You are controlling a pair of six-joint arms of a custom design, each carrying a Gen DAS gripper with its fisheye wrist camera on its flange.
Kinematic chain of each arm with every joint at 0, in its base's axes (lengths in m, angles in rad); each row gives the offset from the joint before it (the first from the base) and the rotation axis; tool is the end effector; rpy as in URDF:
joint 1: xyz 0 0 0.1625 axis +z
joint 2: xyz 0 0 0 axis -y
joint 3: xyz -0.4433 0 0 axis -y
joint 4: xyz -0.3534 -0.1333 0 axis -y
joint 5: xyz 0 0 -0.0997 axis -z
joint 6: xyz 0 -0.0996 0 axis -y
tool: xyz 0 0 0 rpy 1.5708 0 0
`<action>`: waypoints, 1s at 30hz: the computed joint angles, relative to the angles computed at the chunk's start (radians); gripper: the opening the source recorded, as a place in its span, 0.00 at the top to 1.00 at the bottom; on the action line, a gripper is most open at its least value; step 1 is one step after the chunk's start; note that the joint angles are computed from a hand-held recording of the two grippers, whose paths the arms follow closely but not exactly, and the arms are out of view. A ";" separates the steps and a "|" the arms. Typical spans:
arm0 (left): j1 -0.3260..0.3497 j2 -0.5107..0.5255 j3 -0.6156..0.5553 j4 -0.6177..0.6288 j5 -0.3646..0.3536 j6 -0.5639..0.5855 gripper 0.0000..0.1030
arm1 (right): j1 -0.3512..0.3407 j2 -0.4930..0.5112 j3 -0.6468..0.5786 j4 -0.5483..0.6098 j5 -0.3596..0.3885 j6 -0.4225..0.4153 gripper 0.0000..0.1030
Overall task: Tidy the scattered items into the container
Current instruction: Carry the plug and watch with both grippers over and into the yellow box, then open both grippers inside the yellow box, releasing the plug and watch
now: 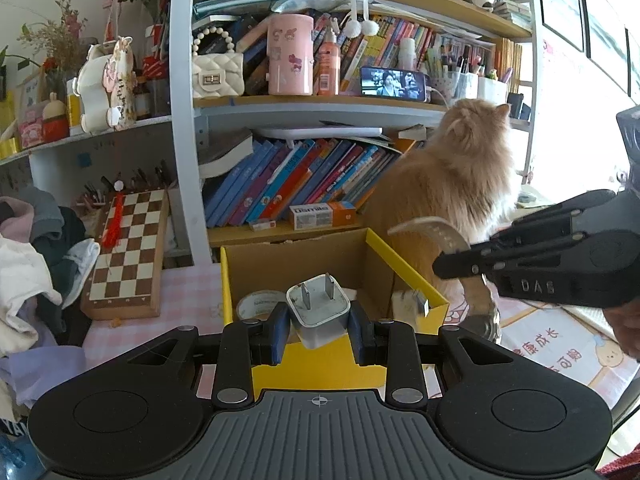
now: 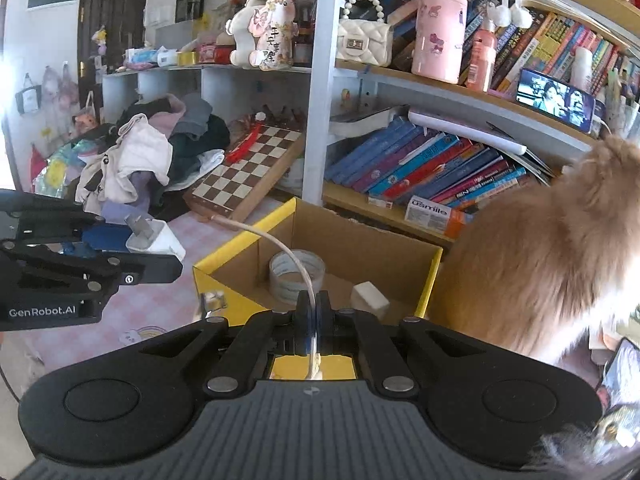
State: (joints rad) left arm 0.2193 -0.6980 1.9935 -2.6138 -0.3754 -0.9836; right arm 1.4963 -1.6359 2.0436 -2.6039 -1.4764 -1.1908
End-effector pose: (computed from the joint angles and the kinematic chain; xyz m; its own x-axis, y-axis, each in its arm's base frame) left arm -0.4614 -0.3344 0.0470 -0.7053 0.0509 -0.7071 0.6461 0.4567 -0.6116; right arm 0.1100 -0.4439 0.4427 -0.4258 -0.7437 0.5153 -0.9034 0.3176 -0.2881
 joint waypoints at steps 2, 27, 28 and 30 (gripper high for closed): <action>0.009 0.004 -0.011 -0.001 0.000 0.011 0.72 | 0.005 0.018 -0.026 0.011 0.006 0.013 0.98; 0.275 0.098 -0.268 0.063 -0.158 0.298 0.72 | 0.098 0.438 -0.305 -0.038 -0.214 -0.139 0.98; 0.283 0.099 -0.277 0.076 -0.169 0.302 0.72 | 0.100 0.452 -0.317 -0.022 -0.231 -0.145 0.98; 0.300 0.102 -0.296 0.103 -0.192 0.310 0.72 | 0.106 0.479 -0.344 0.015 -0.265 -0.152 0.98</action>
State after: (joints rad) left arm 0.5195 -0.5960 1.6978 -2.5110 -0.5678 -0.6737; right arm 1.6024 -1.1574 1.6993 -2.5889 -1.7417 -1.3433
